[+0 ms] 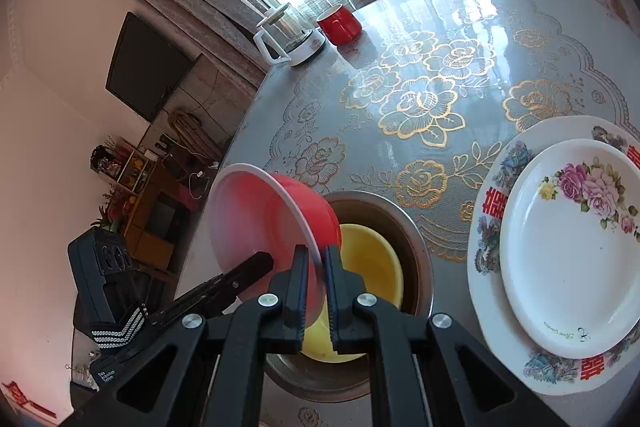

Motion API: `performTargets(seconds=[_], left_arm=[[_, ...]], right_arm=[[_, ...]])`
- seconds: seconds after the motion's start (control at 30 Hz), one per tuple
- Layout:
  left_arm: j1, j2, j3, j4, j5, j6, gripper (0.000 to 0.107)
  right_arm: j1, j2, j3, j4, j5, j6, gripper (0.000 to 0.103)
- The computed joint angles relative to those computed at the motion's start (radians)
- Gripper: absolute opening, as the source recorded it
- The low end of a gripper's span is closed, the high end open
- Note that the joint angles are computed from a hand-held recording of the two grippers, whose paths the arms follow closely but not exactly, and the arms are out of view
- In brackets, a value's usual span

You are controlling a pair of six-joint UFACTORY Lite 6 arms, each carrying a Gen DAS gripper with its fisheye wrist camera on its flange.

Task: Organize plates and bowls
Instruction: 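Carry the red bowl with the left tool over the steel basin, then lower the red bowl into the yellow bowl and open the left tool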

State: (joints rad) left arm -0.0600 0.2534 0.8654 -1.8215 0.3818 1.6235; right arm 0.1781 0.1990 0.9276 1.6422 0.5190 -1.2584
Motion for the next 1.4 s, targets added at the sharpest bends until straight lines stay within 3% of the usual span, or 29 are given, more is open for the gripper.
performTargets(seconds=[0.7,0.8,0.93,1.03,1.4], left_arm=[[-0.084,0.0,-0.051,-0.139,-0.109,0.187,0.01],[-0.074,-0.002,-0.049,-0.111,-0.099,0.157,0.015],[-0.078,-0.015,-0.052,-0.12,-0.102,0.172,0.03],[-0.094,-0.027,-0.059,-0.211,-0.125,0.265,0.03],[-0.1,-0.015,-0.059,-0.277,-0.135,0.339,0.03]], right_arm=[[-0.026,0.041,-0.078,0.008,0.028,0.001,0.01],[-0.039,0.042,-0.09,0.012,0.033,-0.005,0.01],[-0.047,0.051,-0.089,0.009,0.036,0.0,0.012],[-0.048,0.051,-0.097,0.018,0.041,-0.012,0.012],[-0.026,0.046,-0.085,0.038,0.03,-0.025,0.016]])
